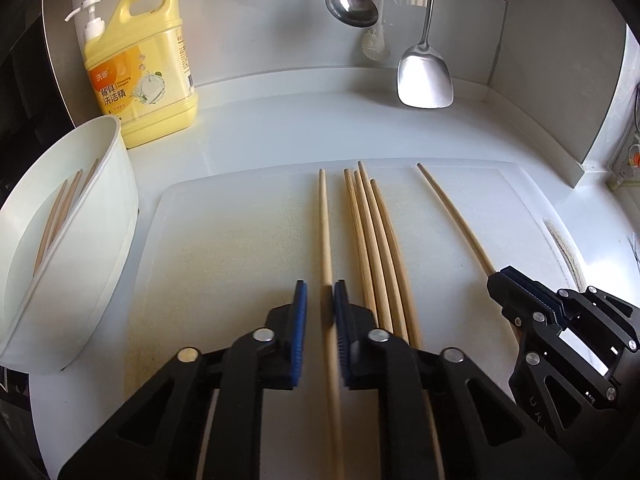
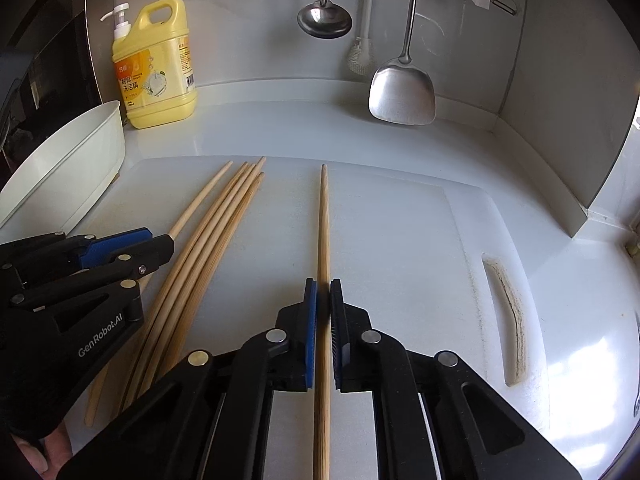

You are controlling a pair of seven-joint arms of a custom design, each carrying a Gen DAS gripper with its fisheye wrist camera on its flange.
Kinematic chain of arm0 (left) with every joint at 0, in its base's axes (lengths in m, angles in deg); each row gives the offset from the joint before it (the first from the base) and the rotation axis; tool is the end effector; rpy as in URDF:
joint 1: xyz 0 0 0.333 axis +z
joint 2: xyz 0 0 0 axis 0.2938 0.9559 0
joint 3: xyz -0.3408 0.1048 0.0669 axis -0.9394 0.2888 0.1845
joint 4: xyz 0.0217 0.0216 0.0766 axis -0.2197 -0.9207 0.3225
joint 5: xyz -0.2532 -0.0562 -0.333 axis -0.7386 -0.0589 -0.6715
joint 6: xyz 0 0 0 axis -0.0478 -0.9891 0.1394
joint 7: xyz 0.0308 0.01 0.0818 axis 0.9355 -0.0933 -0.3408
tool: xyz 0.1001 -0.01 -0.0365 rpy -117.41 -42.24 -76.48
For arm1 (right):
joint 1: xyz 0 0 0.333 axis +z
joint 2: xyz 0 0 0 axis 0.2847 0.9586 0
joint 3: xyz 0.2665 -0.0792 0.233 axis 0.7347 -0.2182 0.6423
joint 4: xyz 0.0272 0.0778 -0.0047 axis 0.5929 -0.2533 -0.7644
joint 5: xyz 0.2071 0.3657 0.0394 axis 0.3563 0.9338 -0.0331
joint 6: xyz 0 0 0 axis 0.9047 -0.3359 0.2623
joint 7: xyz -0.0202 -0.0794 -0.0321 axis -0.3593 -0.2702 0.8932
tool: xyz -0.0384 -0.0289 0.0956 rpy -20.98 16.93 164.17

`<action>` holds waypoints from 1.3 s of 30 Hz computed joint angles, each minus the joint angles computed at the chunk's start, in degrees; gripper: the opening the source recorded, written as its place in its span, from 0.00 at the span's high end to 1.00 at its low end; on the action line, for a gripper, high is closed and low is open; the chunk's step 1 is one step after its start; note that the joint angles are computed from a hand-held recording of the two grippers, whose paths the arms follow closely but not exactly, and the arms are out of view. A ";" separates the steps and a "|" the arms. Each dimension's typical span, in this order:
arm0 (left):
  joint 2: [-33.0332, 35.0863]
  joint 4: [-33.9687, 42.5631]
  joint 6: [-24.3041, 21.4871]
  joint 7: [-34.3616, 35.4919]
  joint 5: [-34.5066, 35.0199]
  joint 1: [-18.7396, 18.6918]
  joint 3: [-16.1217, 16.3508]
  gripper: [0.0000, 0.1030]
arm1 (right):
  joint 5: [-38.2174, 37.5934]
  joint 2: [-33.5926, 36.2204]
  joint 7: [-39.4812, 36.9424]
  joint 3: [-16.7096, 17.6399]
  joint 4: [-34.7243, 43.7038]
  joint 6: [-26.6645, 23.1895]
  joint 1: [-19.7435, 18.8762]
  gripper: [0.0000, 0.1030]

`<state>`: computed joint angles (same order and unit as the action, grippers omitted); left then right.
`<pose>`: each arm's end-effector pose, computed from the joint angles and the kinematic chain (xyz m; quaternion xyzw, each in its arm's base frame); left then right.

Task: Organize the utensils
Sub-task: 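Close the left gripper on another chopstick while the right gripper holds its chopstick, then lift both held chopsticks and carry them over the white water bowl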

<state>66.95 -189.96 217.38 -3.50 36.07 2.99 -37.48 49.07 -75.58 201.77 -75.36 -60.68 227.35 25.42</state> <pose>0.4388 -0.3030 0.5120 -0.6163 0.7224 -0.2466 0.1935 0.4147 0.1655 0.5044 -0.7033 0.6236 -0.2347 0.2479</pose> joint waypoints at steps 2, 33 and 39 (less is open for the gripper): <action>-0.22 -0.50 0.87 1.28 -1.92 -0.58 0.81 0.93 | 0.98 -0.18 -0.62 -0.89 -0.30 0.27 0.77 0.94; -27.36 -4.22 -19.17 3.36 -16.82 5.38 5.30 0.93 | 27.41 -6.14 -25.42 -7.39 10.53 -8.03 18.10 0.94; -28.52 -4.41 -17.90 7.42 -15.86 8.99 9.32 0.93 | 28.14 1.78 -24.30 -3.73 18.55 -5.30 18.57 0.94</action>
